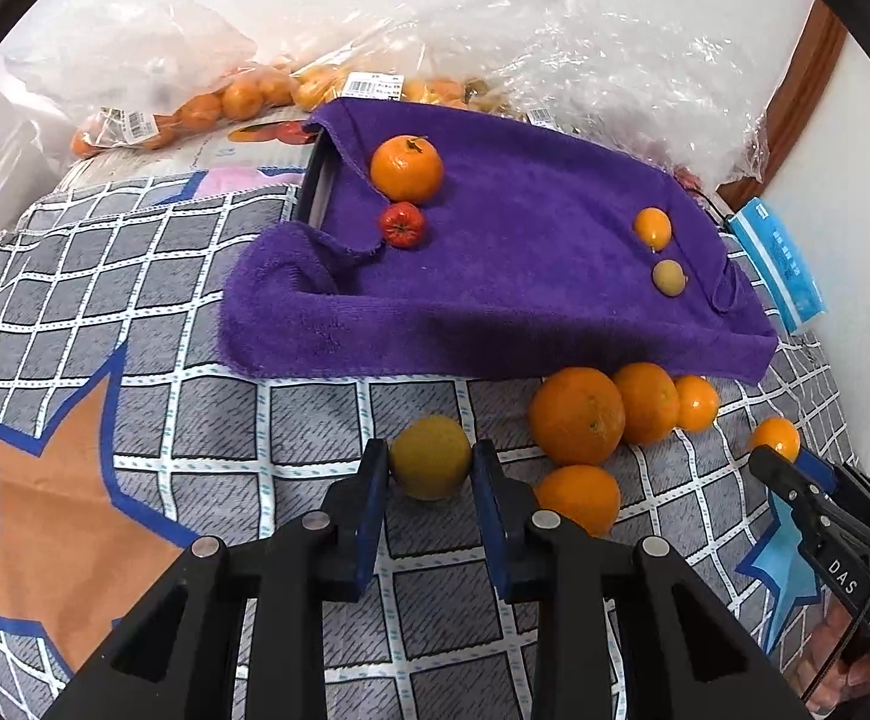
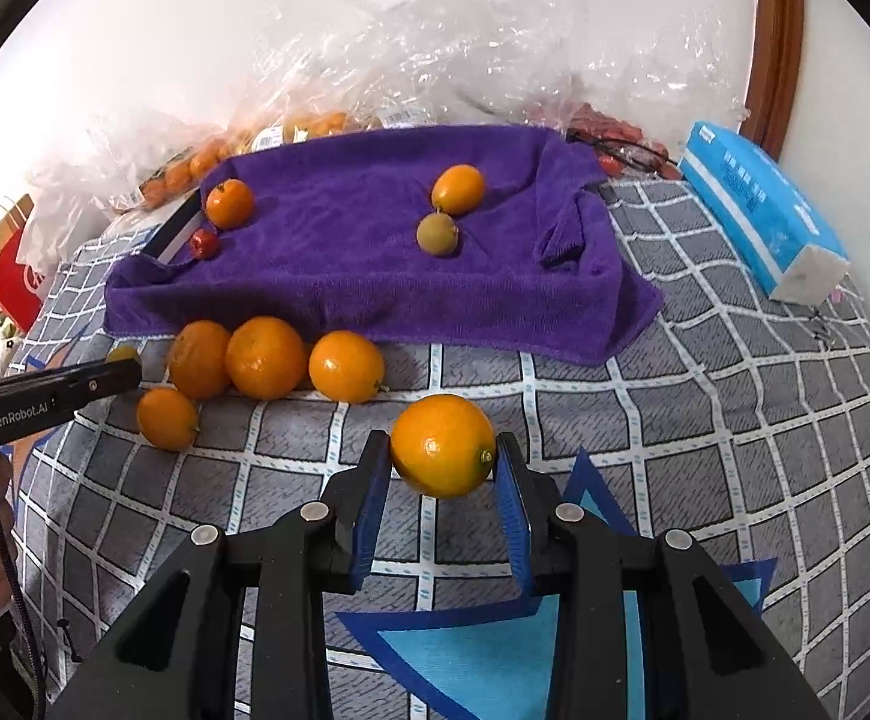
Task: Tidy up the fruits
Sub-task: 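Lift and carry the orange and yellow-green fruit over the purple towel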
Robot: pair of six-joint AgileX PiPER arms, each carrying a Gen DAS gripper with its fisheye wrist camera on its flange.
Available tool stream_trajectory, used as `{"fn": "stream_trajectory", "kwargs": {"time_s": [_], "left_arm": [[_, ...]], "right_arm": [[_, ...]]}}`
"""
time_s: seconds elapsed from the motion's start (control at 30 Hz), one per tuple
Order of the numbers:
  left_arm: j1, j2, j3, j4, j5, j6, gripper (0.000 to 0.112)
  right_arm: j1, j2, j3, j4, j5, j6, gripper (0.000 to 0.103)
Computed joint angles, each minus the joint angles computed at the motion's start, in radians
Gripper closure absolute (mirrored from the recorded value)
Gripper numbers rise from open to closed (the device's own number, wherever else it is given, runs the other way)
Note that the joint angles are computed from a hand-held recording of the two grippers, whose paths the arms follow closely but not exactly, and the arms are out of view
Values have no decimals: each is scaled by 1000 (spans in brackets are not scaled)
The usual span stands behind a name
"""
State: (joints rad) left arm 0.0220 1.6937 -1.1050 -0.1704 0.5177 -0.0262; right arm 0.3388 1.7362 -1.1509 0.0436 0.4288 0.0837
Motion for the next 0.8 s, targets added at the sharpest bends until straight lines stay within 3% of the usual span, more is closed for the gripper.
{"fn": "stream_trajectory", "kwargs": {"time_s": [0.27, 0.8], "left_arm": [[2, -84, 3, 18, 33, -26, 85], [1, -258, 3, 83, 88, -94, 85]], "right_arm": [[18, -61, -24, -81, 26, 89, 69], [-8, -167, -77, -63, 85, 79, 68]]}}
